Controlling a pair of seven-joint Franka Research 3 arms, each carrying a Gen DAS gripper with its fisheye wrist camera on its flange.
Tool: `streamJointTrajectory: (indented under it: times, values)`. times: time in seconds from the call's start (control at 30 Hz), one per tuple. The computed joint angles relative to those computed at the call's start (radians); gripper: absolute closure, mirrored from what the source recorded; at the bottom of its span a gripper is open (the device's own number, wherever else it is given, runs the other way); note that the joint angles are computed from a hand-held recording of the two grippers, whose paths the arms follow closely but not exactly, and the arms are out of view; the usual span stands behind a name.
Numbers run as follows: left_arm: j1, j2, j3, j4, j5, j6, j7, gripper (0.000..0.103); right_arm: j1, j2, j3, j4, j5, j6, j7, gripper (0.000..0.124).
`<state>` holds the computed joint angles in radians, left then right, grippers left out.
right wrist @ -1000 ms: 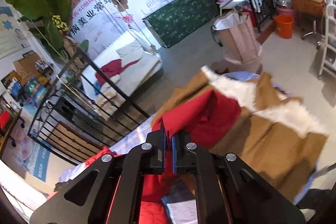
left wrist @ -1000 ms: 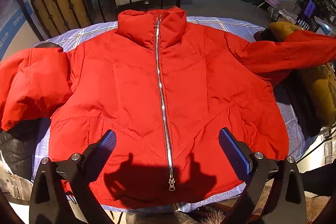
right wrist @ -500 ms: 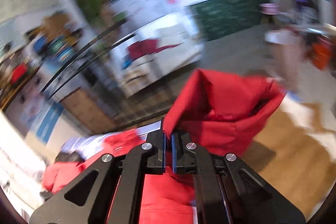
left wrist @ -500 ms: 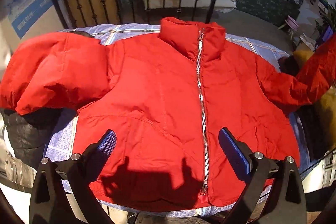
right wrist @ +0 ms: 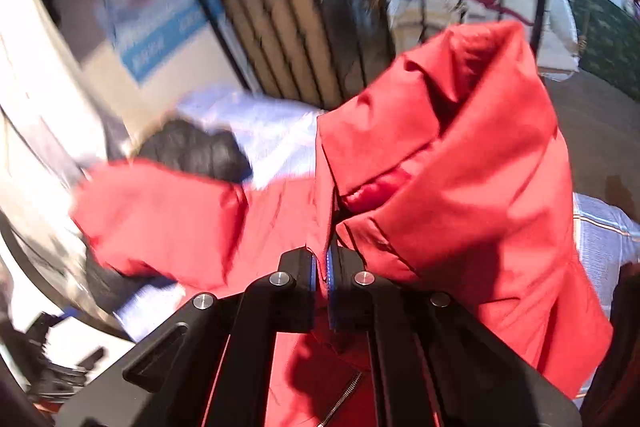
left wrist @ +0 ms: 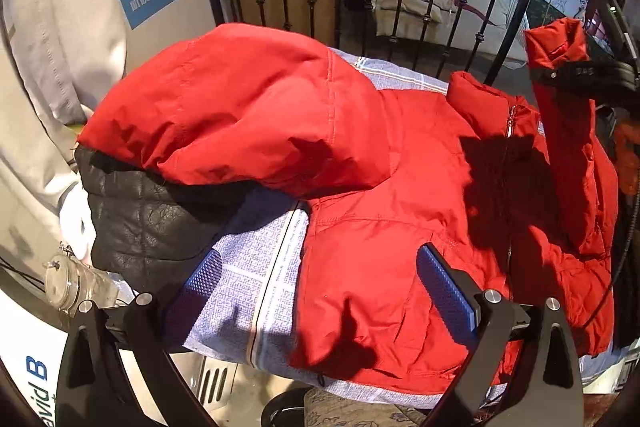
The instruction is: Fold large clothes
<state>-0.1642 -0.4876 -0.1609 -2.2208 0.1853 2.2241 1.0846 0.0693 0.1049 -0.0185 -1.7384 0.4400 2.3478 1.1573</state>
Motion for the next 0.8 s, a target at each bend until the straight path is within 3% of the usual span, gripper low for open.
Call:
streamJointTrajectory:
  times: [0.23,0.3,0.33,0.37,0.43,0.53,0.57,0.7,0.8]
  values:
    - [-0.033,0.017,0.022,-0.019,-0.064,-0.013,0.077,0.007,0.046,0.050,0.010,-0.073,-0.141,0.026,0.119,0.111]
    - [-0.043,0.039,0.024,-0.008,-0.084,-0.006,0.106,0.007,0.061,0.069,0.017,-0.074,-0.175,0.014,0.122,0.096]
    - [-0.048,0.055,0.025,0.003,-0.093,-0.001,0.125,0.007,0.065,0.069,0.018,-0.078,-0.184,0.000,0.121,0.074]
    - [-0.051,0.068,0.023,0.012,-0.099,0.002,0.140,0.007,0.069,0.060,0.026,-0.096,-0.175,-0.003,0.103,0.067]
    - [-0.052,0.095,0.020,0.035,-0.104,0.013,0.166,0.007,0.072,0.018,0.035,-0.145,-0.138,0.008,0.072,0.067]
    - [-0.051,0.137,0.018,0.077,-0.123,0.042,0.193,0.007,0.045,-0.085,0.036,-0.217,0.125,-0.032,-0.069,0.067]
    - [-0.051,0.152,0.016,0.091,-0.128,0.052,0.200,0.007,0.038,-0.141,0.023,-0.268,0.205,-0.007,-0.098,0.067]
    - [-0.070,0.270,0.006,0.202,-0.184,0.106,0.263,0.008,-0.014,-0.255,-0.034,-0.391,0.130,0.099,0.018,0.067]
    - [-0.090,0.387,-0.022,0.310,-0.240,0.160,0.303,0.008,-0.095,-0.281,-0.080,-0.418,0.005,0.103,0.142,0.067]
